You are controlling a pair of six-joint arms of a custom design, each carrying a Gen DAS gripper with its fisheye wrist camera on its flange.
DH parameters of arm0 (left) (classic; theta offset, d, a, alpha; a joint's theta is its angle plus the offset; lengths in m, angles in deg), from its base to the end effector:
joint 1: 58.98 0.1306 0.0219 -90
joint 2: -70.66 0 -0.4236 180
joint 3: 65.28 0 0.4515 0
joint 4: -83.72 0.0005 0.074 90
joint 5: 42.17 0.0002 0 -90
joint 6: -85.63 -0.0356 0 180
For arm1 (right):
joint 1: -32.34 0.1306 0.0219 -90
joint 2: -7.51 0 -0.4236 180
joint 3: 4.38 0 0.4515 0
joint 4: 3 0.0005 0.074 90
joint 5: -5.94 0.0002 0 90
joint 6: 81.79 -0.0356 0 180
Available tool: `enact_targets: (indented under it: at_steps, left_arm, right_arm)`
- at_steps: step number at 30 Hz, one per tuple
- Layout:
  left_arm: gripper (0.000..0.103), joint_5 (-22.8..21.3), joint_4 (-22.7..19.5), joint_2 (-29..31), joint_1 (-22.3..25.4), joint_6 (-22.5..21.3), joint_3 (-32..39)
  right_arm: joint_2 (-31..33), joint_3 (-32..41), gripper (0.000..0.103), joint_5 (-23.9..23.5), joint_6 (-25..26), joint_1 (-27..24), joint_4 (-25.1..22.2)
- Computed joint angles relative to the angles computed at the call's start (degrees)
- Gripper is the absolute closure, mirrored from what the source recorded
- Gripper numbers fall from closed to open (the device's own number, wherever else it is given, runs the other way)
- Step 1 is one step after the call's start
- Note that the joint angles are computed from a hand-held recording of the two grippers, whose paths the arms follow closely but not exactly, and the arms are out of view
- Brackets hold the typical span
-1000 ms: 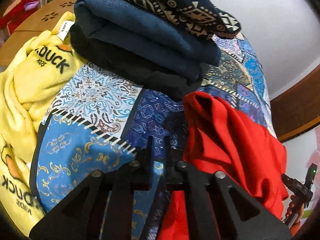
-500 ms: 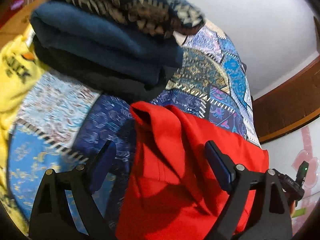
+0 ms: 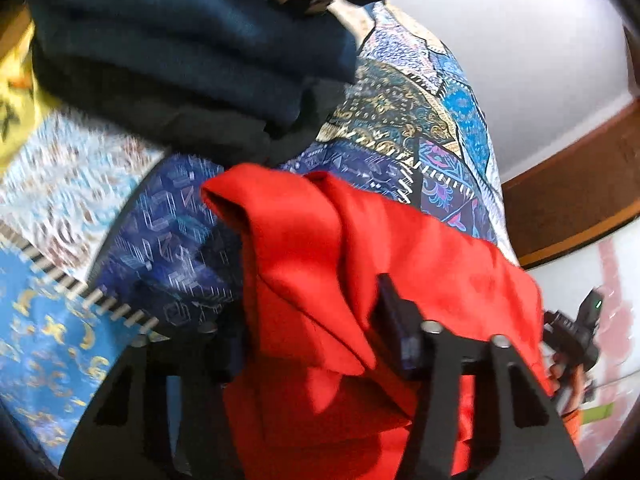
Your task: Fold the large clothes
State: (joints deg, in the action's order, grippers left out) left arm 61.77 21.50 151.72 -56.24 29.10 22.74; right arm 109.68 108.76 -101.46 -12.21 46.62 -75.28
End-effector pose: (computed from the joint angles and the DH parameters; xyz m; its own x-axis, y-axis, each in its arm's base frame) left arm 0.4658 0.0132 0.5144 -0.7347 -0.5710 -0.3662 -0.3770 0.7925 -0.4794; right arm 0.5849 0.1593 0.5358 -0.9274 0.1075 -0.3584 -0.0544 0.9090 0.4133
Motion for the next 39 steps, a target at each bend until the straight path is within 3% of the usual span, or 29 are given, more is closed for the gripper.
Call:
enact_targets:
  at_steps: [1,7,14,17,23,29,34,39]
  left_arm:
    - [0.080,0.4,0.5,-0.1,-0.2,-0.8,0.3]
    - [0.087,-4.7,-3.0,3.7,-1.9,-7.4,8.3]
    - [0.088,-7.0,-4.6,12.2,-3.1,-12.5,22.0]
    - [0.088,-8.8,-5.3,17.0,-4.0,-13.4,28.3]
    - [0.088,-12.1,-9.0,25.7,-4.7,-15.4,38.0]
    - [0.083,-12.9,-12.4,28.7,-3.7,-14.9,37.7]
    - [0.070,-13.0,-12.3,27.0,-3.2,-15.3,33.5]
    - [0.067,-15.2,-13.5,25.5,-4.0,-16.9,33.0]
  right_arm:
    - [0.0,0.1,0.092,0.6,-0.3,0.2,0.5]
    - [-1.3,1.4,0.094,2.8,0.3,0.3,4.2]
    - [1.5,9.0,0.096,5.8,2.4,0.3,4.5]
    - [3.8,12.8,0.099,9.4,3.9,0.9,4.6]
    - [11.7,23.1,0.099,13.5,6.0,1.1,-0.7]
    - [12.4,21.8,0.097,17.1,7.6,1.0,-1.3]
    - [12.6,21.4,0.091,19.6,8.8,1.1,-4.9]
    - [11.1,20.8,0.090,21.0,11.5,1.7,-7.4]
